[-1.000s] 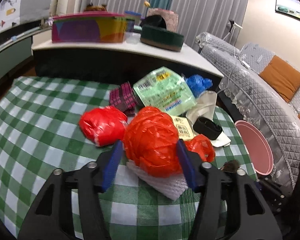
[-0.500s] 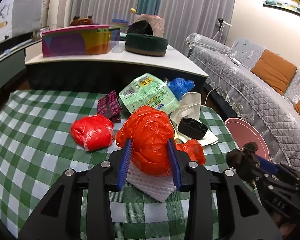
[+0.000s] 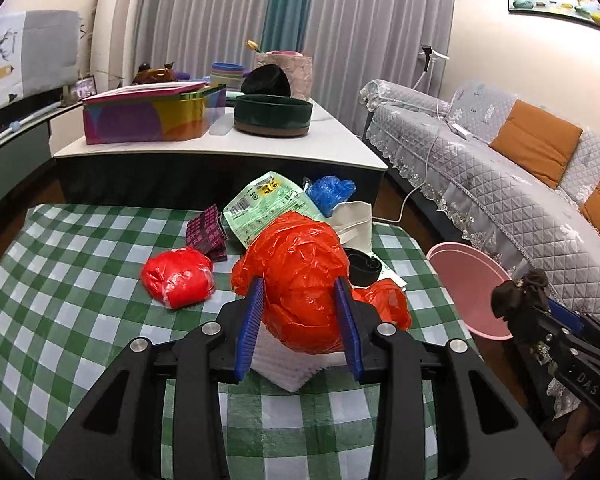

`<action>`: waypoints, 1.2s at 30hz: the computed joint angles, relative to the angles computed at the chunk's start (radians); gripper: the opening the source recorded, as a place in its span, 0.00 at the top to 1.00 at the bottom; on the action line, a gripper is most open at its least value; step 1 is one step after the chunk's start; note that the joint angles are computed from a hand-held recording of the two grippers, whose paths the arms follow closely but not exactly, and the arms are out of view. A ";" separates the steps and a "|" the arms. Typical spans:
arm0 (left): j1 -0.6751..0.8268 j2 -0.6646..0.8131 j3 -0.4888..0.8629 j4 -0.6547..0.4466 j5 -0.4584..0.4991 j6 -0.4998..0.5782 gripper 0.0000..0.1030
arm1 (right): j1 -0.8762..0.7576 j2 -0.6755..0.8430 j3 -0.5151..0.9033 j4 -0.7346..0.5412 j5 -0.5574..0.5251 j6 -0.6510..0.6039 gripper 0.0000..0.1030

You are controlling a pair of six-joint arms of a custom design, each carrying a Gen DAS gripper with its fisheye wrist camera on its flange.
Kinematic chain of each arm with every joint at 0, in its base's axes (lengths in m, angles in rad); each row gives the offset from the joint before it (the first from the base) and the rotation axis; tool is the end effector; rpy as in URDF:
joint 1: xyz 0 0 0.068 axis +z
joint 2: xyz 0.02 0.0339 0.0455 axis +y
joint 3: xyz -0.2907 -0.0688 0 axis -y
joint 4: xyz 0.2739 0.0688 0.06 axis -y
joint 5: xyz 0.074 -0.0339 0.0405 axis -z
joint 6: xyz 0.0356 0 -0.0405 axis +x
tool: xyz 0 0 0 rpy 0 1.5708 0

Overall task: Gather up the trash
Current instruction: 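Carry the red bag and the bow with both grippers over the pink bin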

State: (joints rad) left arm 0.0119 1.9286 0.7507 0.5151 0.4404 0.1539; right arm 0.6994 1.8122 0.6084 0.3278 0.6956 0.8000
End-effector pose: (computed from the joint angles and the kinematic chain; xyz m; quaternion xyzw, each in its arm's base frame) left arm 0.3660 -0.0108 0.0904 0.1578 0.8680 -0.1602 0.4428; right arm 0.2509 0.1812 0.0838 0.1603 0.8770 -0.0164 0.4526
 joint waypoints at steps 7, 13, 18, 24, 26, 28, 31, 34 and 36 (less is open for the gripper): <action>-0.009 -0.055 -0.047 0.015 0.006 0.002 0.66 | 0.018 -0.118 -0.063 -0.050 0.038 0.024 0.59; -0.015 -0.088 -0.065 0.009 0.011 -0.001 0.66 | -0.002 -0.248 -0.086 -0.127 0.033 -0.014 0.59; -0.031 -0.112 -0.082 0.018 0.004 0.004 0.66 | -0.052 -0.350 -0.110 -0.168 0.003 -0.049 0.59; -0.057 -0.142 -0.096 0.018 -0.009 0.006 0.66 | -0.147 -0.440 -0.116 -0.196 -0.063 -0.139 0.59; -0.068 -0.151 -0.094 0.008 -0.014 0.003 0.66 | -0.187 -0.469 -0.116 -0.201 -0.091 -0.176 0.59; -0.080 -0.164 -0.094 -0.002 -0.022 0.002 0.66 | -0.230 -0.492 -0.111 -0.205 -0.122 -0.224 0.59; -0.097 -0.175 -0.083 -0.021 -0.036 -0.001 0.66 | -0.289 -0.519 -0.105 -0.206 -0.162 -0.288 0.59; -0.121 -0.181 -0.071 -0.037 -0.057 -0.008 0.66 | -0.356 -0.533 -0.101 -0.195 -0.208 -0.349 0.59; -0.138 -0.178 -0.059 -0.045 -0.069 -0.017 0.66 | -0.392 -0.531 -0.105 -0.171 -0.231 -0.375 0.59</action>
State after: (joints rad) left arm -0.1261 1.7501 0.6912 0.4699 0.3717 0.1367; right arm 0.3069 1.2814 0.5029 0.1563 0.4644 0.4253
